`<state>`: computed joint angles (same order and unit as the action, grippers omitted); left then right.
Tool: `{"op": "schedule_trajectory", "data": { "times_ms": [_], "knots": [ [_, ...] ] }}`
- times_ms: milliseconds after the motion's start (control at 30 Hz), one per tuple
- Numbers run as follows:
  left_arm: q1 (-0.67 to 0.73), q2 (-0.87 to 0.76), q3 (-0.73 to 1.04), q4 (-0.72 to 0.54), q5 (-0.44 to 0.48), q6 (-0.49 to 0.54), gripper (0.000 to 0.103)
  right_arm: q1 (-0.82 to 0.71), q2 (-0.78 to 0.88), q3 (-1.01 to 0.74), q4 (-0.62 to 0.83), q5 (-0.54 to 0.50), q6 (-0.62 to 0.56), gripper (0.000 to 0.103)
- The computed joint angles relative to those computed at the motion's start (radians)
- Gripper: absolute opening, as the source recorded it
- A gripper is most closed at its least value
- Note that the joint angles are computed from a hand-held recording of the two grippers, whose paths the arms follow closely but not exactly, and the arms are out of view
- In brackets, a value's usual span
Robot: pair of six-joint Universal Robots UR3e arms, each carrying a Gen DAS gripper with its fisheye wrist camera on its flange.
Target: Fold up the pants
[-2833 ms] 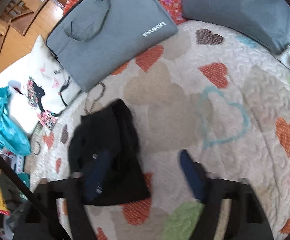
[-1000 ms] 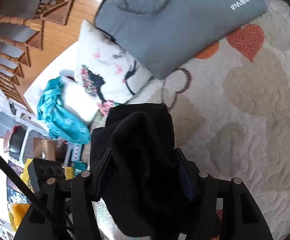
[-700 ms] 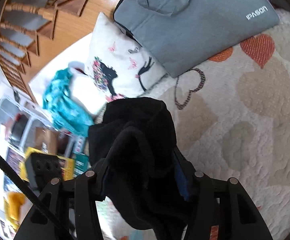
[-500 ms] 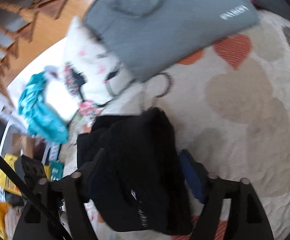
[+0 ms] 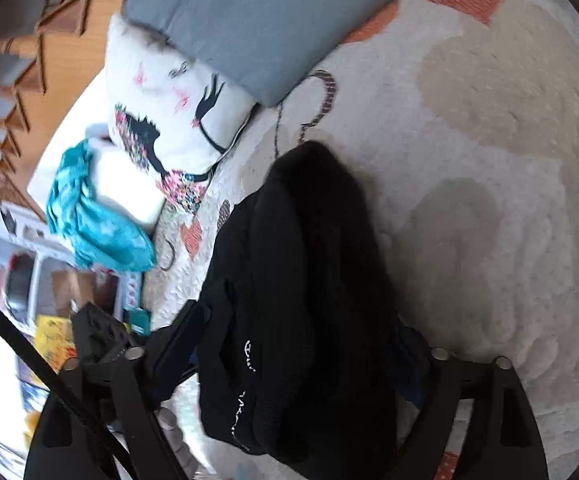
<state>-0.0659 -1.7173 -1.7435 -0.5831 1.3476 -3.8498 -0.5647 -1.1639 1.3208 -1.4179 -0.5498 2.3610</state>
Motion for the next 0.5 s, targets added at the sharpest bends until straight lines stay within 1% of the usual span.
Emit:
{"op": "schedule_trajectory", "data": {
  "times_ms": [33, 67, 100, 133, 200, 233, 267, 300, 333, 367, 400, 467, 500],
  "knots": [
    [0.010, -0.007, -0.014, 0.013, -0.044, 0.005, 0.078, 0.005, -0.022, 0.040, -0.059, -0.001, 0.024, 0.097],
    [0.029, -0.027, -0.024, 0.016, -0.124, 0.014, 0.081, 0.008, -0.034, 0.067, -0.092, 0.005, 0.033, 0.100],
    [0.036, -0.044, -0.026, 0.014, -0.174, 0.017, 0.089, 0.008, -0.044, 0.089, -0.111, 0.017, 0.026, 0.103],
    [0.024, -0.062, -0.024, 0.037, -0.166, 0.025, 0.092, 0.008, -0.049, 0.104, -0.131, 0.017, 0.029, 0.103],
    [-0.025, -0.079, 0.037, -0.016, -0.093, 0.058, 0.092, 0.012, -0.044, 0.084, -0.109, 0.003, 0.017, 0.102],
    [-0.043, -0.079, 0.053, -0.028, -0.069, 0.055, 0.086, 0.015, -0.037, 0.064, -0.093, -0.008, 0.028, 0.101],
    [-0.049, -0.072, 0.046, -0.012, -0.072, 0.047, 0.078, 0.014, -0.029, 0.044, -0.071, -0.015, 0.038, 0.094],
    [-0.048, -0.067, 0.038, 0.010, -0.100, 0.047, 0.062, 0.012, -0.017, 0.017, -0.026, -0.018, 0.030, 0.088],
    [-0.052, -0.062, 0.043, 0.004, -0.098, 0.046, 0.057, 0.011, 0.001, -0.016, 0.031, -0.019, 0.011, 0.073],
    [-0.056, -0.055, 0.043, 0.007, -0.090, 0.048, 0.052, 0.009, 0.004, -0.022, 0.039, -0.025, 0.012, 0.063],
    [-0.061, -0.048, 0.044, 0.010, -0.085, 0.055, 0.046, 0.008, 0.001, -0.018, 0.028, -0.031, 0.020, 0.056],
    [-0.059, -0.023, 0.028, 0.024, -0.092, 0.052, 0.043, 0.000, -0.003, -0.027, 0.047, -0.023, 0.015, 0.048],
    [-0.057, -0.009, 0.015, 0.039, -0.100, 0.050, 0.042, -0.005, -0.003, -0.036, 0.065, -0.014, 0.007, 0.046]
  ]
}}
